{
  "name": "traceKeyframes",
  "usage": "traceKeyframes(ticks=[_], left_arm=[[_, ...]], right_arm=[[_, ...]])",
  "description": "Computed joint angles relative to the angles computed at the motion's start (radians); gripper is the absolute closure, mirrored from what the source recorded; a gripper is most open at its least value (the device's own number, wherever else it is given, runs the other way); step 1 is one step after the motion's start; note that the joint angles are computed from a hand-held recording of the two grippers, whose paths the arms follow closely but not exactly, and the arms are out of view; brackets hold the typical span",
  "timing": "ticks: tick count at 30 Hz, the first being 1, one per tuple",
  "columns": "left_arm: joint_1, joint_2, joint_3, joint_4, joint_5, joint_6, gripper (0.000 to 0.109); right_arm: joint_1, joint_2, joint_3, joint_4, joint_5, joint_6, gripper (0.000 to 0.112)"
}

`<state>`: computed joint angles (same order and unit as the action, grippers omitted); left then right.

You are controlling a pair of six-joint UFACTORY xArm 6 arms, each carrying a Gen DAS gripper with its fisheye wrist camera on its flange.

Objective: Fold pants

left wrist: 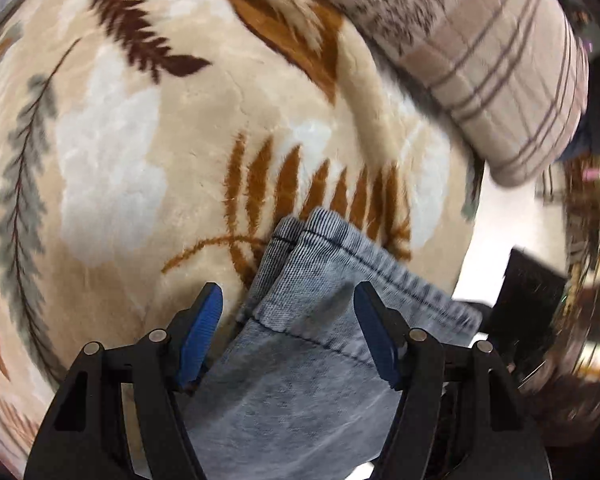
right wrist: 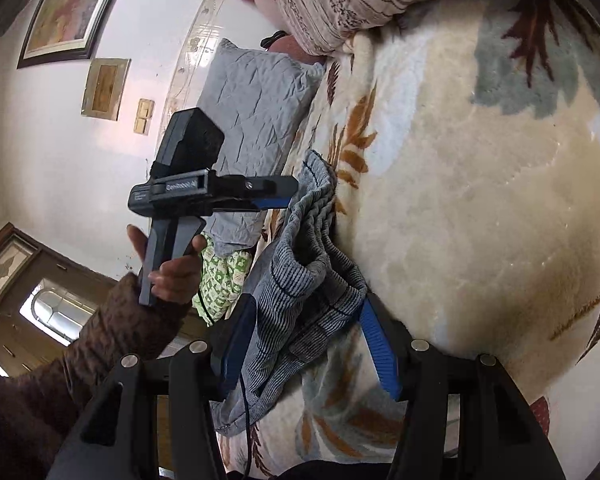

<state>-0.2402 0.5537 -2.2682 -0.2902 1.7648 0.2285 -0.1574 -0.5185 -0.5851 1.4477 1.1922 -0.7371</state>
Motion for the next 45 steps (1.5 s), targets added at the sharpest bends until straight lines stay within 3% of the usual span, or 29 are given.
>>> traceKeyframes(ticks=[3, 6, 11, 13, 15, 16, 20, 21, 27, 37, 45], left_arm=[[-0.015, 0.043, -0.047, 0.022, 0.035, 0.033, 0.039], [-0.029, 0.012, 0.010, -0.003, 0.002, 0.081, 0.027], [-0.071, -0.078, 0.149, 0.016, -0.069, 0.207, 0.027], [-0.065, -0.088, 0.171, -0.001, -0.101, 0.194, 0.030], [-0.052, -0.103, 0.186, -0.019, -0.129, 0.179, 0.049], [-0.045, -0.106, 0.183, -0.022, -0.137, 0.183, 0.053], [-0.060, -0.212, 0.322, 0.029, -0.245, 0.208, 0.094], [-0.053, -0.229, 0.336, 0.018, -0.252, 0.197, 0.098], [-0.028, -0.374, 0.468, -0.014, -0.330, 0.188, 0.100], [0.001, -0.617, 0.684, -0.025, -0.415, 0.068, 0.100], [0.058, -0.738, 0.837, -0.020, -0.464, -0.012, 0.100]], right_arm=[[0.004, -0.005, 0.001, 0.004, -0.003, -0.005, 0.055], [0.013, -0.005, -0.007, 0.001, -0.003, -0.012, 0.055], [0.028, -0.006, -0.015, -0.010, -0.012, -0.008, 0.055], [0.040, -0.006, -0.019, -0.011, -0.036, 0.001, 0.055], [0.058, -0.012, -0.019, -0.015, -0.066, 0.006, 0.056], [0.066, -0.015, -0.021, -0.025, -0.081, 0.011, 0.059], [0.077, -0.010, -0.023, -0.023, -0.111, 0.028, 0.075], [0.075, -0.007, -0.024, -0.016, -0.110, 0.026, 0.076], [0.096, -0.030, -0.051, -0.038, -0.122, 0.009, 0.081], [0.172, -0.121, -0.091, -0.129, -0.161, 0.025, 0.082], [0.284, -0.151, -0.120, -0.182, -0.184, 0.052, 0.085]])
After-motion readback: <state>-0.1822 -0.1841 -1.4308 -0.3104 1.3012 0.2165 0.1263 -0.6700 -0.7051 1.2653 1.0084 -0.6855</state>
